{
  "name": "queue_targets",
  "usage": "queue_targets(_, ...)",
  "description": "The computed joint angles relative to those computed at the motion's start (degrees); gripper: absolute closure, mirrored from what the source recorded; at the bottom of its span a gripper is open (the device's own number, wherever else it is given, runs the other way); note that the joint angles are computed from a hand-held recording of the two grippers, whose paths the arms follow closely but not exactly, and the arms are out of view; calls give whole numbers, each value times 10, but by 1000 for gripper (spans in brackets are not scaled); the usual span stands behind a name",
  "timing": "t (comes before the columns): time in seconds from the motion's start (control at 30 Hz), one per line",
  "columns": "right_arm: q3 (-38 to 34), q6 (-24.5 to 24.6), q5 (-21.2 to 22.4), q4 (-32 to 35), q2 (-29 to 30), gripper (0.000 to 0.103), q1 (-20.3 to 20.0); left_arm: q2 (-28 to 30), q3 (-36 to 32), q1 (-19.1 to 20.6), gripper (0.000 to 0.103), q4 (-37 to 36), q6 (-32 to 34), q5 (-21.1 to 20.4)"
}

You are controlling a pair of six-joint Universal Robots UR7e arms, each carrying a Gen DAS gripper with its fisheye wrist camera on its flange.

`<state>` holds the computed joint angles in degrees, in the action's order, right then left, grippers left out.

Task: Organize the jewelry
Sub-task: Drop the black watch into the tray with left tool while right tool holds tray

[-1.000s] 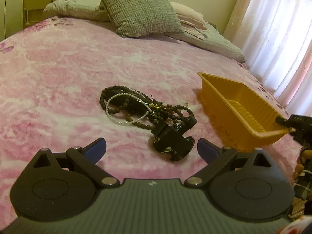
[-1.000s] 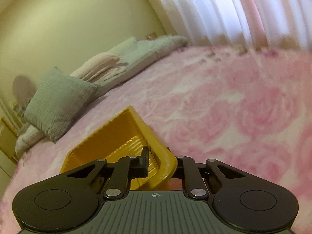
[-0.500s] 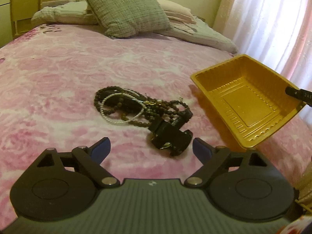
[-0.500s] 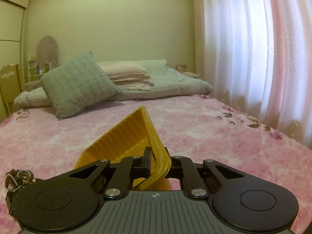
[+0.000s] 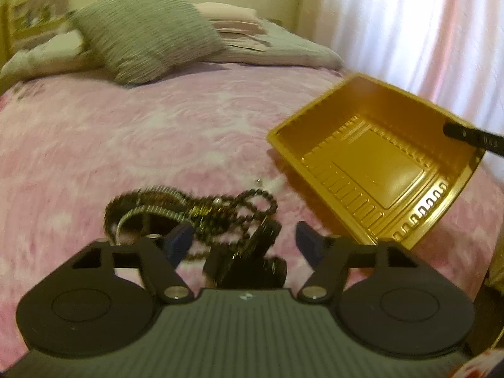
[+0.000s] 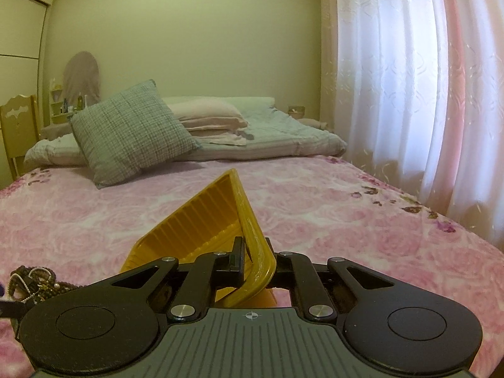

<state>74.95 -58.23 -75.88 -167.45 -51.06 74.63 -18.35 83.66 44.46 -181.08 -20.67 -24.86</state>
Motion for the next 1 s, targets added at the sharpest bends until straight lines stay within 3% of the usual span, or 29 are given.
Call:
queue_targets(0.2, 1, -1, 1, -2, 1, 93, 1, -8, -30, 17, 67, 109, 32, -41)
queue_targets(0.3, -2, 0, 0, -1, 3, 93, 3, -3, -36, 17, 88, 112, 61, -41)
queue_targets(0.77, 7, -1, 6, -3, -3, 93, 2, -25, -17, 7, 89, -33, 113, -61)
queue_targets(1.0, 17, 4, 13, 4, -12, 93, 1, -3, -71, 6, 89, -33, 143, -93)
